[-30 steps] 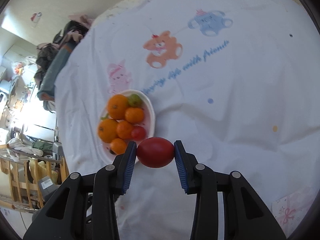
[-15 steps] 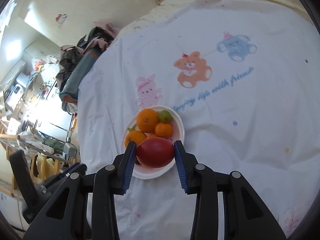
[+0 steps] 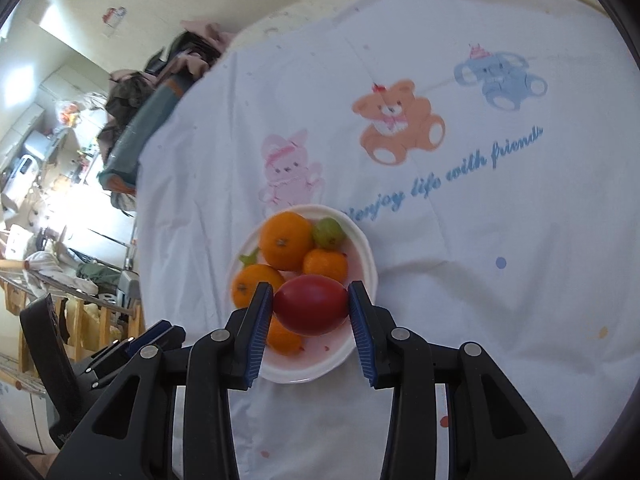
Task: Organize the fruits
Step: 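Carry the tomato and grape over the pink plate with both grippers, then open the right gripper to drop the tomato while the left releases the grape into the plate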
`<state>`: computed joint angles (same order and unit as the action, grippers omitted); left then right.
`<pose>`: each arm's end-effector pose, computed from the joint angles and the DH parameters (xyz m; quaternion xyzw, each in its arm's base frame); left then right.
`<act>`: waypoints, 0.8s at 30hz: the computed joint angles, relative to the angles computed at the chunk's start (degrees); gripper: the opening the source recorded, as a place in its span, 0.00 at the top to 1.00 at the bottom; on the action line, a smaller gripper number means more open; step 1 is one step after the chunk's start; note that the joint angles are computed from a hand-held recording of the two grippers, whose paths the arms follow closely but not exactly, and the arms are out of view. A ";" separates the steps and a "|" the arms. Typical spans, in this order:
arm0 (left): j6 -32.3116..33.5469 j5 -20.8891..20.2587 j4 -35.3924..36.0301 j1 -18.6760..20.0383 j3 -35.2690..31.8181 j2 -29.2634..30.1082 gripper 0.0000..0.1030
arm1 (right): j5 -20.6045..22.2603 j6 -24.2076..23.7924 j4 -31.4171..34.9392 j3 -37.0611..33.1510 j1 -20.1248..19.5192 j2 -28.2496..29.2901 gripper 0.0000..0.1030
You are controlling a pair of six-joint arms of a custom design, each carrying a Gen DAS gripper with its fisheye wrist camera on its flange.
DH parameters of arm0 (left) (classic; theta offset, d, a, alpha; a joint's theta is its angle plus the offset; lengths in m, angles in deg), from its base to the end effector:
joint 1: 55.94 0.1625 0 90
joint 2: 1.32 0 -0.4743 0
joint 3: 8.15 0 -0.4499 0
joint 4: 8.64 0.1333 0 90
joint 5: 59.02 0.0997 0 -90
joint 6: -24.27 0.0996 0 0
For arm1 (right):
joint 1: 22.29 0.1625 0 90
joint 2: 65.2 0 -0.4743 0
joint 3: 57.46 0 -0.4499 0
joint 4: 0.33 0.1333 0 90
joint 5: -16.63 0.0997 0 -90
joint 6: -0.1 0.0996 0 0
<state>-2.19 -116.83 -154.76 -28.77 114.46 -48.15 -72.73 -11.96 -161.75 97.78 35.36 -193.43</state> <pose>-0.3602 -0.3944 -0.0406 0.3404 0.8846 -0.0752 0.3096 -0.0193 -0.2816 0.3294 -0.1610 -0.9117 0.3518 0.1380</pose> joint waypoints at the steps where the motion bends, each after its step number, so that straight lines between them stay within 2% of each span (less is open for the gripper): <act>1: 0.61 -0.67 -0.18 0.26 -0.22 0.72 0.83 | -1.26 0.09 -0.29 -0.36 0.38 1.70 0.61; 4: 1.94 -2.20 -1.18 0.84 -0.88 2.68 0.83 | -6.94 0.25 -2.20 -0.93 2.60 6.72 0.61; 8: 3.68 -1.75 -2.08 1.73 -1.89 4.87 0.83 | -8.27 0.59 -2.87 -0.85 2.51 10.81 0.60; 16: 5.51 -0.04 -2.73 2.12 -1.81 6.78 0.82 | -7.36 -0.11 -5.12 0.81 2.50 15.52 0.60; 24: 4.61 -1.49 -3.29 2.95 -2.39 7.18 0.81 | -7.24 -0.27 -7.23 1.32 2.96 16.80 0.59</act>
